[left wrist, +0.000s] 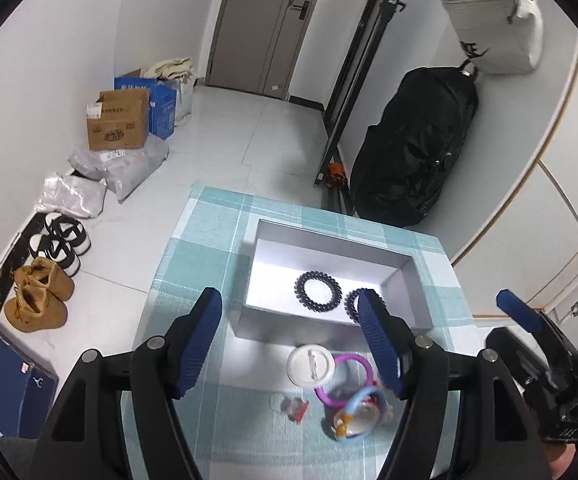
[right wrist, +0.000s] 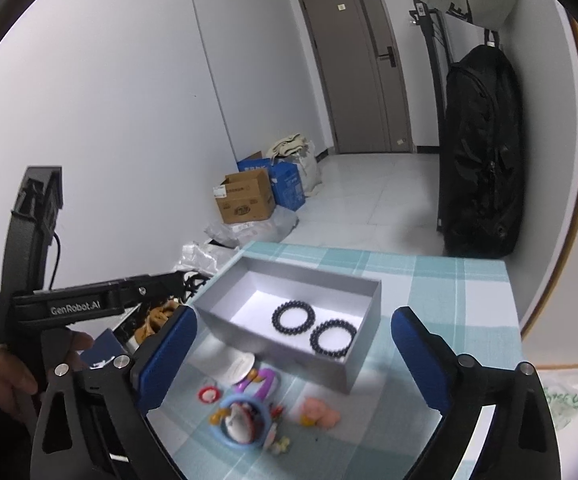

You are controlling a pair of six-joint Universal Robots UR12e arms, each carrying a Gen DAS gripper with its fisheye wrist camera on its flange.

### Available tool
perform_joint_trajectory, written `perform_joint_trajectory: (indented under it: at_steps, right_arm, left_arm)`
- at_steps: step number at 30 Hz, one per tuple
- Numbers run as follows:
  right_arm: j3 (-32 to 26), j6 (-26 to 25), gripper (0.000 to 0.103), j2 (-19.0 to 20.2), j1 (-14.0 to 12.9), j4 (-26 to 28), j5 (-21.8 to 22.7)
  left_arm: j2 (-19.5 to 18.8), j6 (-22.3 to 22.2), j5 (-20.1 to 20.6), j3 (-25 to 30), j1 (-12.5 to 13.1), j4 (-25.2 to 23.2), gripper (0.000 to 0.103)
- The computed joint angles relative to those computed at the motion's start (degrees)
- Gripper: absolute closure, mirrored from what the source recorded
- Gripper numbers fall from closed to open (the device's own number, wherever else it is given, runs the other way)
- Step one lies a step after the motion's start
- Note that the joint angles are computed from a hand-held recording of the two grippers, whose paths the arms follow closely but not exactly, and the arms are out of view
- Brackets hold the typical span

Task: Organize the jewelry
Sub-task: 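Open both grippers to drop the coils into the box, then reach the right gripper to the blue ring toy and grasp it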

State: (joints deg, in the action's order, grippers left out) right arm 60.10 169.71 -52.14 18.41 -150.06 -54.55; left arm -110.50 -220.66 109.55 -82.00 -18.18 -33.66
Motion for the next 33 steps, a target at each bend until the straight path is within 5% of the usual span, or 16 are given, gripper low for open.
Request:
perform_joint_trajectory:
  at_steps: [6,18,27,33]
  right_arm:
    - [3.8,0.6,0.0,-2.3,-0.1,-0.4,-0.1]
    - [8.6,-5.0,0.0,-5.3,0.7,4.7,-3.6]
    - [7.9,-12.6,0.0,-5.0,1.7,14.0,-5.5]
    - [7.3,-14.0,0.0,-4.3,2.3,15.4,-5.8]
  left_arm:
    - [0.4,-0.1,3.8,-0.2,-1.7,-2.0,0.037]
    - [2.2,-1.3,2.3,-3.9,-2.1,-3.8,0.034]
    - [3.1,-3.3,1.2,-5.7,-1.7,-2.8,0.027]
    - [3.3,-4.0,0.4,-6.1,-1.4,-3.7,0.025]
